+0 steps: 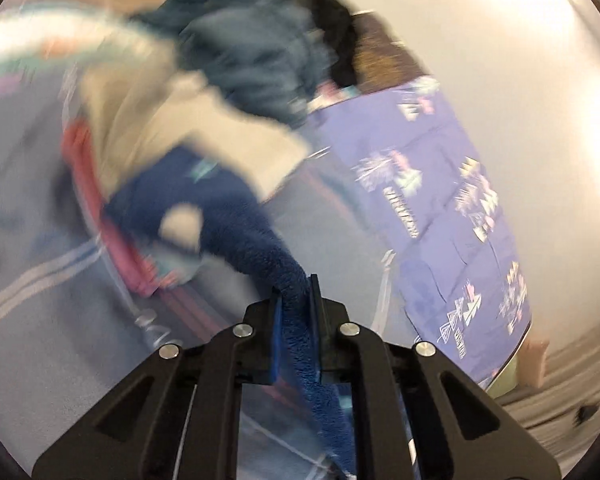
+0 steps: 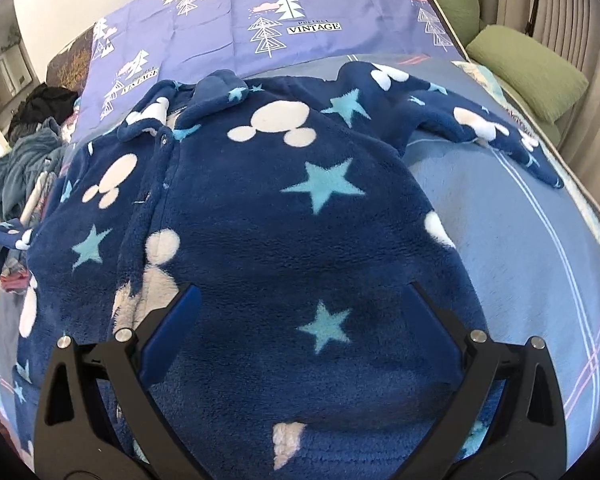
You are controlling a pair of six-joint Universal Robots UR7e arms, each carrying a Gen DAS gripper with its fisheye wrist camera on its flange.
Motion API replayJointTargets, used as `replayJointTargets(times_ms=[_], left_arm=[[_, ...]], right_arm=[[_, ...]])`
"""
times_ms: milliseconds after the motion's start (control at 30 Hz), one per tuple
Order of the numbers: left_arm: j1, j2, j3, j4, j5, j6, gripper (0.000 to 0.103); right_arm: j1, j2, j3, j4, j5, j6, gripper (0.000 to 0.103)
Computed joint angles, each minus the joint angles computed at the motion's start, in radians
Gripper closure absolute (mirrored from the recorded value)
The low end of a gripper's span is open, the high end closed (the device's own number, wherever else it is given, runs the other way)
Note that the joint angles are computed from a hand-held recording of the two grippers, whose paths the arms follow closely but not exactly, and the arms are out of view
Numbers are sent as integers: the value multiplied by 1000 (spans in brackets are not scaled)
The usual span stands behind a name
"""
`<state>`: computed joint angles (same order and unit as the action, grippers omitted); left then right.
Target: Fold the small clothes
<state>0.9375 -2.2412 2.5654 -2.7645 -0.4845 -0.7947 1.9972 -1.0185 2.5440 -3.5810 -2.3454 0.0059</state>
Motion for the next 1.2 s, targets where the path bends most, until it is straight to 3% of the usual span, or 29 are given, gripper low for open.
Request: replayJointTargets(times_ms=[67,133,200,300,433,500,533,567,667,733,800,867,933,1067,1200], left_arm=[[-148,20,-22,104,128,-7,92],[-256,76,-43,170,207,6,92],[-345,195,-52,92,237,138,92],[-397,441,-81,-125,161,388,92],[-425,720,-114,-137,26,479,90],[-424,846,-114,-110,-8,464,73],[-422,899,-118,-84,-7,443,52],[-421,948,-113,-59,1,421,41],[-443,1058,-81,-22,5,432,41],[-469,1052,-56,72,23,378,39],[-488,998,-36,163,33,294,31],[-513,898,-24,329,56,164,23],[-513,786,-23,503,89,39,22],[-468,596,-31,767,108,-196,21],[-394,506,-81,1060,53,-419,21]], right_arm=[[-9,-9,5,-4,20,1,2],[-20,-20,12,-6,44,1,2],[-29,-31,20,-11,63,3,2],[-40,-45,35,-35,82,4,2],[-58,-78,55,-51,94,7,2],[-69,-95,63,-48,88,2,2],[-74,-107,66,-39,88,-1,2],[-83,-125,72,-24,94,-9,2],[-96,-156,83,-9,102,-40,2],[-97,-165,81,-5,91,-64,2],[-113,-197,71,49,125,-85,2],[-117,-223,50,104,150,-95,2],[-89,-211,9,121,138,-124,2],[1,-140,-95,142,135,-252,2],[91,-10,-218,113,132,-399,3]])
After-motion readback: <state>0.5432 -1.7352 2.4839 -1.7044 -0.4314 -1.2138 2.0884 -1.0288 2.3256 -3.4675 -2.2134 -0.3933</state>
